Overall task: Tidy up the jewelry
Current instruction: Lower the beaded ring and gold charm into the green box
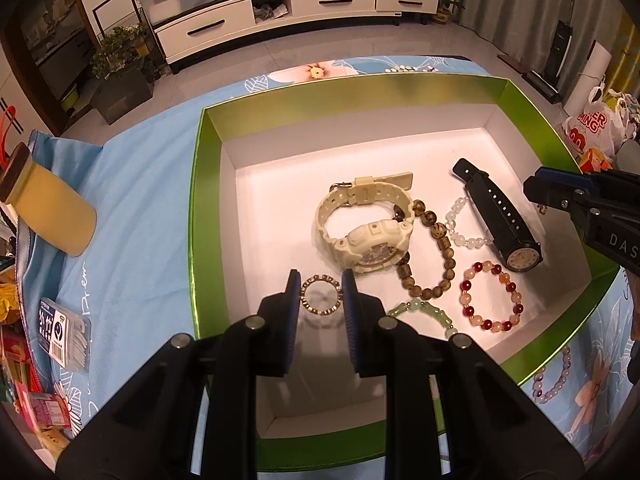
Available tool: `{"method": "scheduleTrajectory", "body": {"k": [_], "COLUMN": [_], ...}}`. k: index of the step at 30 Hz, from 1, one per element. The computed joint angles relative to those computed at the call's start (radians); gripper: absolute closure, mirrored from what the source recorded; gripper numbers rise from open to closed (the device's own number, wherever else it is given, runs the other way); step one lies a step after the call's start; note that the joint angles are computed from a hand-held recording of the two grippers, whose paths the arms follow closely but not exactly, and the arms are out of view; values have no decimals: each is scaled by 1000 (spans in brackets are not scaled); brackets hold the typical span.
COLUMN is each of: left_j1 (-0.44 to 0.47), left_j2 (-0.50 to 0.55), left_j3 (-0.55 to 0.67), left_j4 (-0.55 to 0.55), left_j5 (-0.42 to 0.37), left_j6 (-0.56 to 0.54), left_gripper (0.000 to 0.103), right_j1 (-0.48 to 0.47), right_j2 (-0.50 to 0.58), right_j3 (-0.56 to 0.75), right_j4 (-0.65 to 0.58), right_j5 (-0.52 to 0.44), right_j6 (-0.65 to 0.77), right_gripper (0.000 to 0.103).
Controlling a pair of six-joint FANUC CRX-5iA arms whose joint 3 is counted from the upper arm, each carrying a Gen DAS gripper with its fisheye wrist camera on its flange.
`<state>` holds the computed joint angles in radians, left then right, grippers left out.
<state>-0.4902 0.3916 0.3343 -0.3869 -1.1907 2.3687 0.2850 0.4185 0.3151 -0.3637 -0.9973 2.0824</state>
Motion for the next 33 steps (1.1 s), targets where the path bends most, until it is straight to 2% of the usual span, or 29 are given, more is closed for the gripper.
{"method": "scheduleTrajectory", "body": {"k": [13,33], "left_j1": [-8,-4], "left_j2": [29,45], "left_j3": [39,54], "left_j4": [-9,8], "left_j5": [-35,-48], "left_j6": [-20,-42], "left_gripper": [82,82], "right_j1": [11,14], "right_j2": [5,3], "right_j3": [-5,-12], "right_j4": [22,23], "right_j5": [8,11], "right_j6": [-4,0], "right_gripper": [83,83]}}
